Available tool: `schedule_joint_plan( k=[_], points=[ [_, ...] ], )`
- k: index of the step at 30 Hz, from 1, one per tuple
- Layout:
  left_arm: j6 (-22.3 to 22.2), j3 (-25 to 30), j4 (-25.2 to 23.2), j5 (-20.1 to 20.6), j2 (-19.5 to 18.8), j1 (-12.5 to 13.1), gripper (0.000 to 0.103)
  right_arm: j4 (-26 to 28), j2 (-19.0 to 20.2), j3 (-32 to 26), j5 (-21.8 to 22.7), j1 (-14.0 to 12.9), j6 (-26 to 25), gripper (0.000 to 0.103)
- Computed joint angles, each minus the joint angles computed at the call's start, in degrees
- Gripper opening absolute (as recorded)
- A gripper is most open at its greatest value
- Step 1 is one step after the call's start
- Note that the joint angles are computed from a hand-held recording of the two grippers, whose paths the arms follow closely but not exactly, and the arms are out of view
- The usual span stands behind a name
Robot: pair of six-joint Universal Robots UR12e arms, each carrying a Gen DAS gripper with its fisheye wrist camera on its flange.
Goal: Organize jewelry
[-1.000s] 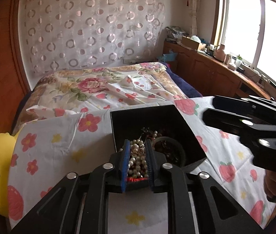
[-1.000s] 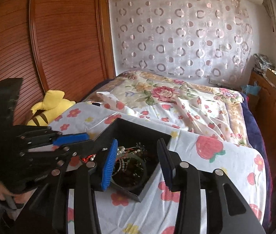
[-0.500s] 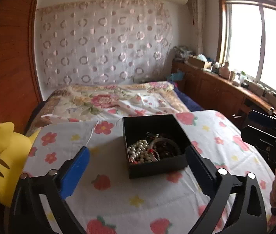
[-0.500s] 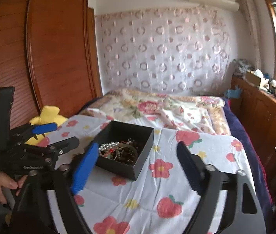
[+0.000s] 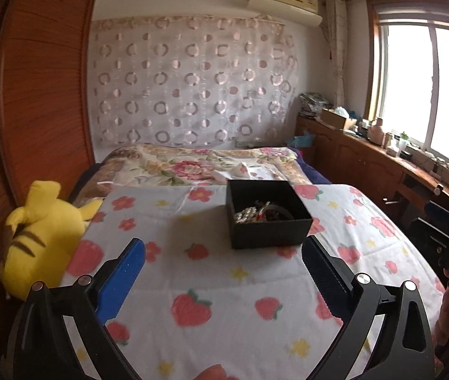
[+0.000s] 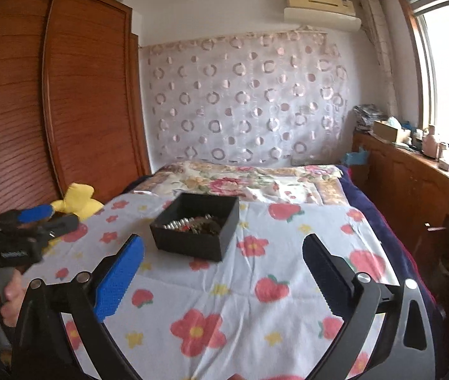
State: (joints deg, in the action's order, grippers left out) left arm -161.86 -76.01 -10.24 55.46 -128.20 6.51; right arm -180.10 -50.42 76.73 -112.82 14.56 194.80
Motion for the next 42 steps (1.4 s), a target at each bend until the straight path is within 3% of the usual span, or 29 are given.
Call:
schedule_joint_plan(
  k=[16,42],
  points=[
    [2.2,-4.2,3.6,2.6,1.8,0.5,0.095,0.4,0.2,1.1,-1.1,0.8,1.8,0.101],
    [1.8,-5.6,4.5,1.6,2.3,0.3,0.095,-0.3,0.0,1.1,-2.3,1.3,1.8,0.101]
  ],
)
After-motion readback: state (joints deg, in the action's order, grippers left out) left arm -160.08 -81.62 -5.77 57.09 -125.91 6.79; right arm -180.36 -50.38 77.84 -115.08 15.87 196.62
